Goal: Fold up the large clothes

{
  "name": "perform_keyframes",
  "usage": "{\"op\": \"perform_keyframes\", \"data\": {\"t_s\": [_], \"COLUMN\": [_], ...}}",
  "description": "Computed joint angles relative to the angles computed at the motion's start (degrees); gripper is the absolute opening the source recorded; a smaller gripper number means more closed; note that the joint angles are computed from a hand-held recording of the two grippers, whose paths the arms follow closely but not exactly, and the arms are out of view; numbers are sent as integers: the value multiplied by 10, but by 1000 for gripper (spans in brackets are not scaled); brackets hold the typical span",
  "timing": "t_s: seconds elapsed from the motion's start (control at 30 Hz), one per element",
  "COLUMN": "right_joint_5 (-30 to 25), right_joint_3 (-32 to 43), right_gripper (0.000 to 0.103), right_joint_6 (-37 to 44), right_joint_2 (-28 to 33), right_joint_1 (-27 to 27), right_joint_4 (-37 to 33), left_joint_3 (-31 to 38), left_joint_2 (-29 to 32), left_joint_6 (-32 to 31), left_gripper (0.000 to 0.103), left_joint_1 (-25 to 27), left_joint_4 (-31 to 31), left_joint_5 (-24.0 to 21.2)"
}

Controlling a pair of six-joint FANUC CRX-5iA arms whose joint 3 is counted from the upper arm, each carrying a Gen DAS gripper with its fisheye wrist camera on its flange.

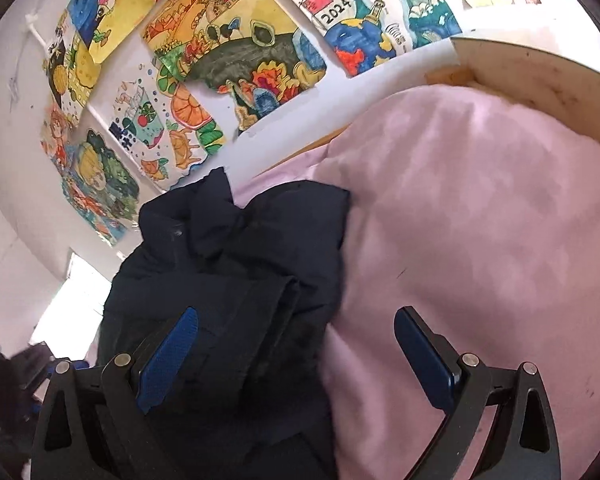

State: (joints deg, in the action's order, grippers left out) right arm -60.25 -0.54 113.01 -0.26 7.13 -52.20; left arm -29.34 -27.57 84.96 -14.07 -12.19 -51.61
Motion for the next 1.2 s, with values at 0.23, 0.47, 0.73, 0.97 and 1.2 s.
{"op": "perform_keyframes", "data": {"t_s": [0.23,0.47,0.73,0.97,1.2], "right_joint_5": [11,200,263,382,338], "right_joint_3": [-5,-120,-195,-284,-198], "right_gripper": [45,3,2,39,65], "right_joint_6": [-21,-142,-277,-495,-254], "right_joint_2": [-6,-83,-77,-130,-85], "right_joint_1": [77,215,271,318,370], "right_joint_4": [68,315,492,762,575], "left_joint_3": [-49,-128,-146,-127,-49], "left_joint_2": [-98,-138,-95,-140,-39], "left_joint_6": [143,17,-10,58,158], "left_gripper": [76,76,79,79,79], "left_joint_1": [186,373,399,319,169], "left_joint_4": [2,164,164,87,-73], "left_joint_5": [42,75,92,111,73]}}
